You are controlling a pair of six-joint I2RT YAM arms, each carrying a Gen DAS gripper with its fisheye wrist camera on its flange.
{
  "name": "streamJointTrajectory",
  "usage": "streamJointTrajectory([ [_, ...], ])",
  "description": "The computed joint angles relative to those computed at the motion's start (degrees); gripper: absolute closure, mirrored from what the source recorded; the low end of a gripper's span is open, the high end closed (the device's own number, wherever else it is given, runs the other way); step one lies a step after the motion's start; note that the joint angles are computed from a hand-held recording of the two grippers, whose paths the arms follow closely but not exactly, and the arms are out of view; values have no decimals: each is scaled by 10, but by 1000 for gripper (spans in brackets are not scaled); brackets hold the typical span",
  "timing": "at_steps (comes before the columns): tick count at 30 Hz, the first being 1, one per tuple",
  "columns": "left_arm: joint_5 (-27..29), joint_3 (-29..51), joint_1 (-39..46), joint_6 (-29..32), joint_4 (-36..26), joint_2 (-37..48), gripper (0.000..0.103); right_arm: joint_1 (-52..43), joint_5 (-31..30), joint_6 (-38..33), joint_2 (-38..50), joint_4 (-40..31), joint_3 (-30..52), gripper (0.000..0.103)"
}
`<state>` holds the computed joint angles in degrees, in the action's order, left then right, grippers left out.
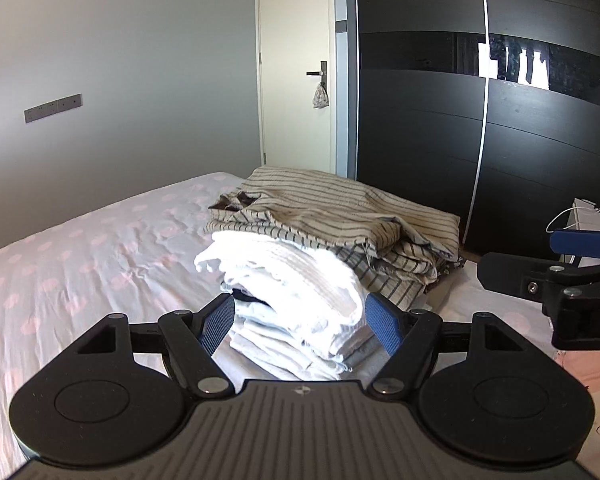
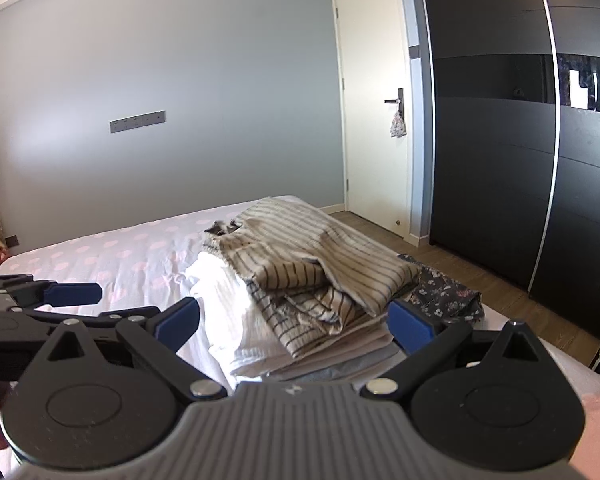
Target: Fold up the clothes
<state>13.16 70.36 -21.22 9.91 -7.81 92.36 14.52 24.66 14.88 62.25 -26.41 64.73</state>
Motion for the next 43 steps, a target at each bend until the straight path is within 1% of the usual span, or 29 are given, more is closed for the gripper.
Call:
streamJointTrajectory([
  [5, 9, -19, -1, -2, 9, -2, 32, 1, -8, 8, -8, -3, -15, 2],
  [10, 12, -22, -4, -12, 17, 3, 32, 7, 0, 11, -4, -5, -17, 2],
  [17, 19, -18, -1, -24, 7, 5, 32, 15, 6, 9, -2, -4, -18, 2],
  [24, 13, -19, 0, -25, 10, -1, 32, 19, 8, 16, 0, -3, -19, 2],
  [30, 17, -19, 1, -29, 9, -4, 32, 27, 21, 20, -1, -5, -16, 2],
  [43, 21, -18, 2, -32, 12, -5, 32, 33, 25, 29, -2, -10, -13, 2],
])
